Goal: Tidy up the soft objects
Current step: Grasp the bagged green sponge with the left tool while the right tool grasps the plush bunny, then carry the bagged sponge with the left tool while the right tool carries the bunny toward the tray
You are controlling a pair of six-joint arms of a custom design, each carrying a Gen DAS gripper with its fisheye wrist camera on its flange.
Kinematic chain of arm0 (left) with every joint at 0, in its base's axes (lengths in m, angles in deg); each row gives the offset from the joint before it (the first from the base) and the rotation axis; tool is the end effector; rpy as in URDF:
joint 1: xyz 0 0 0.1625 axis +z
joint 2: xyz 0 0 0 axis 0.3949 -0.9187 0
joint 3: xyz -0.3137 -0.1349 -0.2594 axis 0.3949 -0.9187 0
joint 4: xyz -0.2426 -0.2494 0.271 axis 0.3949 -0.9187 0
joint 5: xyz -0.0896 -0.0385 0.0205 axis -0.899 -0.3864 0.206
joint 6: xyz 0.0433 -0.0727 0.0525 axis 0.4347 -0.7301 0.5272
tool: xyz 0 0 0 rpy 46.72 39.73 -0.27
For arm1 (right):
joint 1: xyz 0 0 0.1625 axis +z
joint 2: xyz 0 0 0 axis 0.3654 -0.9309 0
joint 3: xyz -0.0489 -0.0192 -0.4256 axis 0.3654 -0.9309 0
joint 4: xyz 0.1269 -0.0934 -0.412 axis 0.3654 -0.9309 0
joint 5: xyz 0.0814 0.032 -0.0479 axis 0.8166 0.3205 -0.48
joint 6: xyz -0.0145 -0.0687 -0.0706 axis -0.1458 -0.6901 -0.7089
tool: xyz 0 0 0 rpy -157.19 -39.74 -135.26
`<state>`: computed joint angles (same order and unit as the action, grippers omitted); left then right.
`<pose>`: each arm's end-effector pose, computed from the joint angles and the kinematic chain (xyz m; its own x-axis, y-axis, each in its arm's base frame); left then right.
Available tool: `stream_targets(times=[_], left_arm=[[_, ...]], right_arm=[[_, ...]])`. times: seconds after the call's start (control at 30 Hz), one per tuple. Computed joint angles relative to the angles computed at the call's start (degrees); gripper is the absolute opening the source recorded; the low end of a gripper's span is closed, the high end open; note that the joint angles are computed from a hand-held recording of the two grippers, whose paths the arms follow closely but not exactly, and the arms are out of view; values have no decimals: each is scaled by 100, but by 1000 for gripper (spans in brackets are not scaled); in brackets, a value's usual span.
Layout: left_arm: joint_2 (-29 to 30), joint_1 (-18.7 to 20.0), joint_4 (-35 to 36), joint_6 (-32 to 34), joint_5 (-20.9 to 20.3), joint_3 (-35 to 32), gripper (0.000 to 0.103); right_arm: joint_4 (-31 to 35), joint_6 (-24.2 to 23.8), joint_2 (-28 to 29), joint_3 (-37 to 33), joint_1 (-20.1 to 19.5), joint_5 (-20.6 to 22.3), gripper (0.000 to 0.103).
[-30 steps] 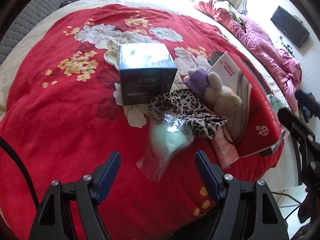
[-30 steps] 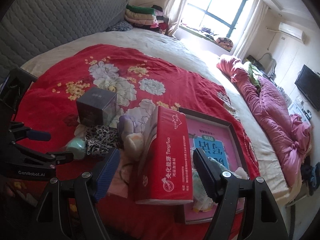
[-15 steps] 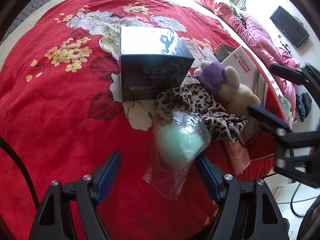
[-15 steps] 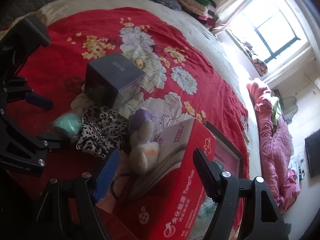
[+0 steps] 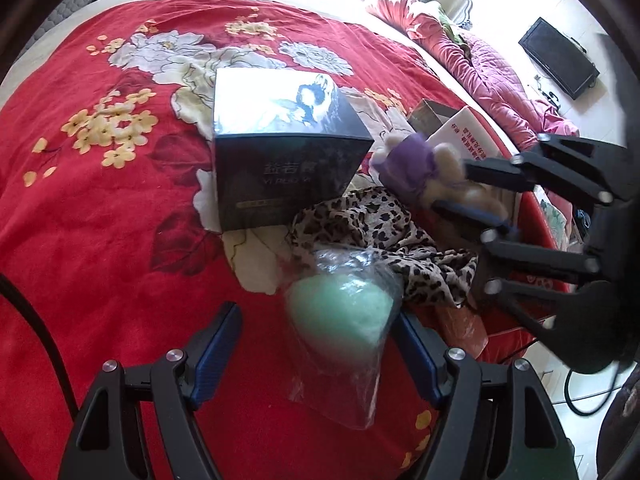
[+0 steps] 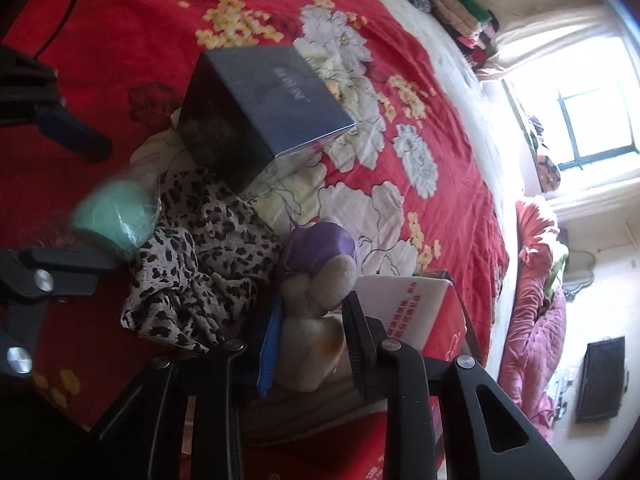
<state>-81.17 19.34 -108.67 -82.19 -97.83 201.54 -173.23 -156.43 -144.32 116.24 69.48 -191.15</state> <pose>-0.2348 -0.4538 -0.0443 -0.8823 0.2884 -0.3721 0.3773 0.9058 -0.1926 0.0672 -0.4402 0.1688 -0.0071 -0.6286 0.7777 -0.6879 0.5675 0.4525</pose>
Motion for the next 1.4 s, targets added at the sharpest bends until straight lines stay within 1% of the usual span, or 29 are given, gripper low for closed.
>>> stream_targets(times=[0.07,0.1,0.17,0.23,0.27,0.3,0.37,0.43,0.53,0.67,0.8,0.97,1.2,1.3,1.37,1.4], left_arm=[[43,49,-137,91,-106,-21,65],[47,74,-164,106,-169,-25,58],[71,125,-223,96,-241,-48,55],[70,149,-322,90,-288,-31,50],[61,154,-349,67,-298,-20,50],[43,154,-387,41,-312,-2,50],[5,127,-462,53,-295,48,49],[-66,68,-527,6,-208,127,49],[-214,-46,-601,-77,-77,287,49],[-470,-257,-587,-240,167,515,49],[-699,-512,-537,-445,383,696,49],[-874,-903,-125,-740,758,728,49],[-987,-1343,278,-1009,969,683,49],[-1029,-1516,529,-1129,1068,604,49],[-1042,-1615,634,-1159,1111,546,49],[-1038,-1656,657,-1164,1121,512,49]], right_arm=[[494,767,-390,89,-15,220,26],[772,1184,-621,134,-36,373,26],[1518,2162,-1183,221,-113,739,25],[2326,3119,-1771,282,-255,1196,25],[2643,3499,-2006,307,-330,1419,25],[2893,3850,-2248,348,-436,1717,25],[3226,4304,-2583,435,-594,2164,25],[3404,4632,-2786,517,-677,2382,25],[3437,4935,-2963,637,-769,2570,25],[3574,5135,-3200,750,-839,2806,25],[3598,5162,-3416,864,-822,2994,25],[3764,5242,-3775,951,-773,3188,25],[4069,5297,-4473,1040,-717,3318,25],[4232,5334,-4814,1072,-757,3453,25],[4320,5324,-5058,1097,-789,3539,22],[4363,5320,-5146,1093,-800,3565,20]])
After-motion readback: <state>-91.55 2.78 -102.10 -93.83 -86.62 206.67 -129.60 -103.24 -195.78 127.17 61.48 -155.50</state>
